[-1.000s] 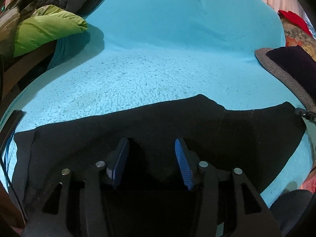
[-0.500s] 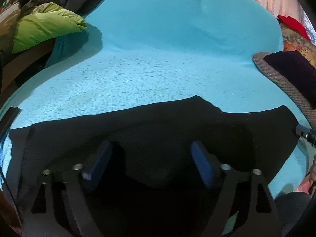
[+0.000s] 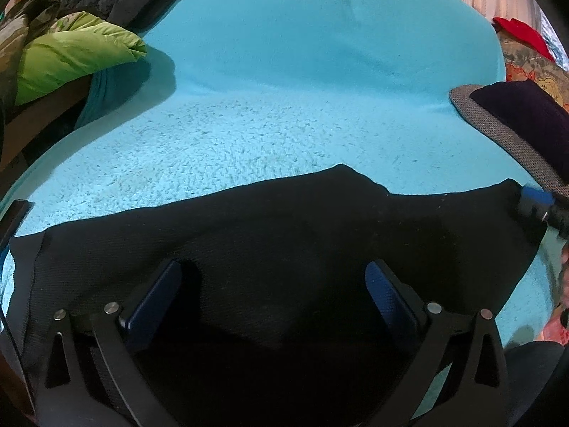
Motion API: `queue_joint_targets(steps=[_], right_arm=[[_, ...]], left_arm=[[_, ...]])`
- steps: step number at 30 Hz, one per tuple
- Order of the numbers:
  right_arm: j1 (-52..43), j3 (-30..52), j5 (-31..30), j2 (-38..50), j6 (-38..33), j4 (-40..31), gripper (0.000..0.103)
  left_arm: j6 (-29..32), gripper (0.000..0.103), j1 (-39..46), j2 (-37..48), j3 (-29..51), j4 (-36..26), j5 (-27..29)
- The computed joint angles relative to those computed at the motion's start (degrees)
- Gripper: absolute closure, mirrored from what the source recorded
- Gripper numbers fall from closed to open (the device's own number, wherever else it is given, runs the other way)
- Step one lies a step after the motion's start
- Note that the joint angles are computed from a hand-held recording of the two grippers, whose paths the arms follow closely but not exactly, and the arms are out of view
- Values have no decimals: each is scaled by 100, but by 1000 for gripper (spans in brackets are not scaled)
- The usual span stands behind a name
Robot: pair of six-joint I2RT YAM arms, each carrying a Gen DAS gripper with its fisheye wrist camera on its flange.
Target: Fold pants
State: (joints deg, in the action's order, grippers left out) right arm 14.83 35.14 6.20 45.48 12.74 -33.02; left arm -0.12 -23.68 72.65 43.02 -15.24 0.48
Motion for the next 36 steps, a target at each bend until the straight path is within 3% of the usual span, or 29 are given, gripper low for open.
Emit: queue_joint_targets(steps=[3,12,27,33,36], right_arm=[[171,-39,-9,642,84,46,22],[473,-237,101,511,90,198,1],[501,-377,141,424,61,368,0],[566,-41,303,595,192,-64,4],[605,63,395,189,545,-461,5]], left_arm=[[29,0,16,-5,5,-25,9],[43,0,11,9,37,-69,-11],[42,0,34,5,-48,62,-1],[54,0,21,-11,9,-16,11],[123,0,183,-191,-6,-91,304]])
